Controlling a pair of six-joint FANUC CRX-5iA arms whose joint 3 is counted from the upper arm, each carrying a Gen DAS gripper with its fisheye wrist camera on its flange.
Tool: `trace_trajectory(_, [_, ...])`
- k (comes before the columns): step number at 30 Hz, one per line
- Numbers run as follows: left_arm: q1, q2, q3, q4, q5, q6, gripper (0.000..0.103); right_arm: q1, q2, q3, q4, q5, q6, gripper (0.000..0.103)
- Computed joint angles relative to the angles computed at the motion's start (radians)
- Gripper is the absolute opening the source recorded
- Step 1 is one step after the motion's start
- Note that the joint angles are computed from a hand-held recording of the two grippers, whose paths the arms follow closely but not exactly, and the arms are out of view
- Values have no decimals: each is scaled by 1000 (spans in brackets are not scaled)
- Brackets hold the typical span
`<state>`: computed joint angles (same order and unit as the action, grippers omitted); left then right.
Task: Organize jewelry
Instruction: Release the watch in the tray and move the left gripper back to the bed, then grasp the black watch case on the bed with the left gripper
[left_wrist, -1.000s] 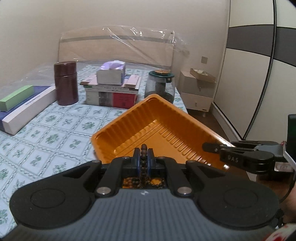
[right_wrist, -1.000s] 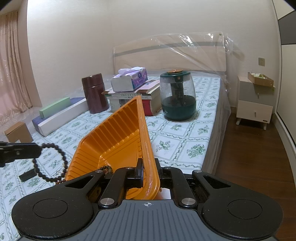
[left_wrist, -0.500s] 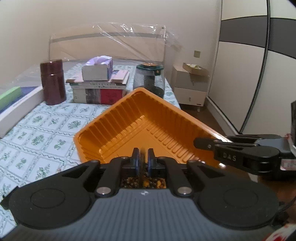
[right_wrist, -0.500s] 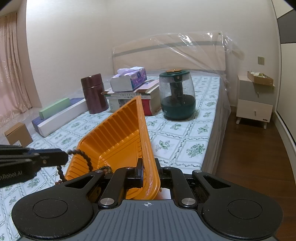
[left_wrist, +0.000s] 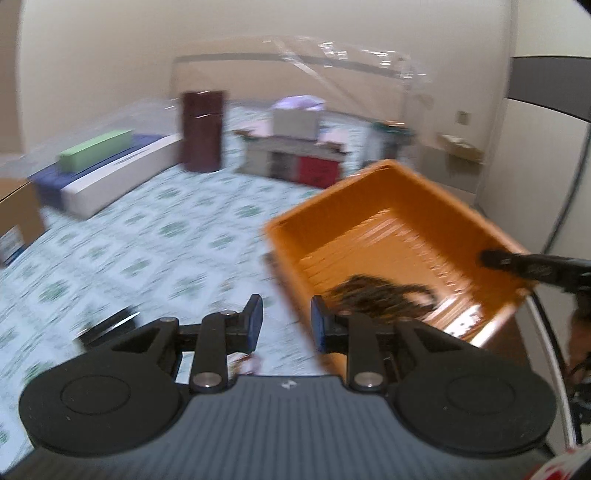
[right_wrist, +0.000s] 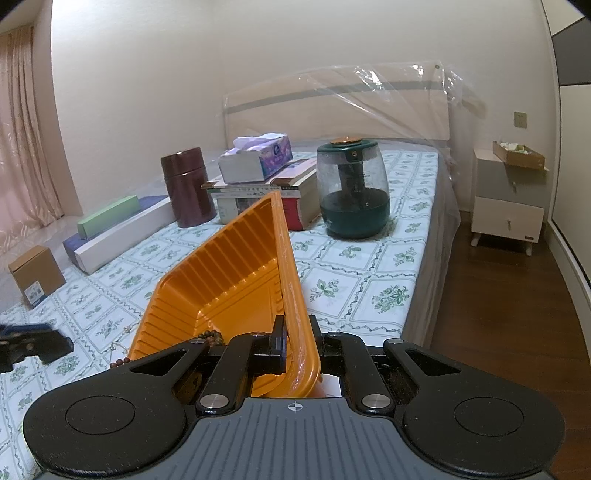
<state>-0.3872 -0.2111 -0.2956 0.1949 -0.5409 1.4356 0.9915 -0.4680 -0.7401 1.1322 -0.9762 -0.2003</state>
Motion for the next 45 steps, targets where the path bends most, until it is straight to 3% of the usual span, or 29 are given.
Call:
trace_trajectory(7, [82,-59,-9,-190,-77,170,24,0,-1,1,-4,-2,6,9])
trace_trajectory(13, [144,-77,-23,-253,-108,208,25,4,-2,2,-9,-5,9,9])
trace_trajectory(20, [192,-35,-15,-273,-100,162,27,6,3,8,-15,-8,30,9])
trace_trajectory(26, [240,24,-26,-193,-10,38,44,9,6,9,-16,-16,31,9])
trace_trajectory(32, [266,91,-43,-60,24,-125,44,15,9,17,-28,-28,49,9])
trace_trajectory(35, [263,93,-52,-37,15,-146,41,16,12,21,-28,-31,51,9])
trace_trajectory(39, [268,59,-128,155,21,-307,39,17,13,19,-25,-33,45,9])
trace_trajectory(45, [234,67,-89,29,54,-217,37,17,9,17,-28,-35,49,9])
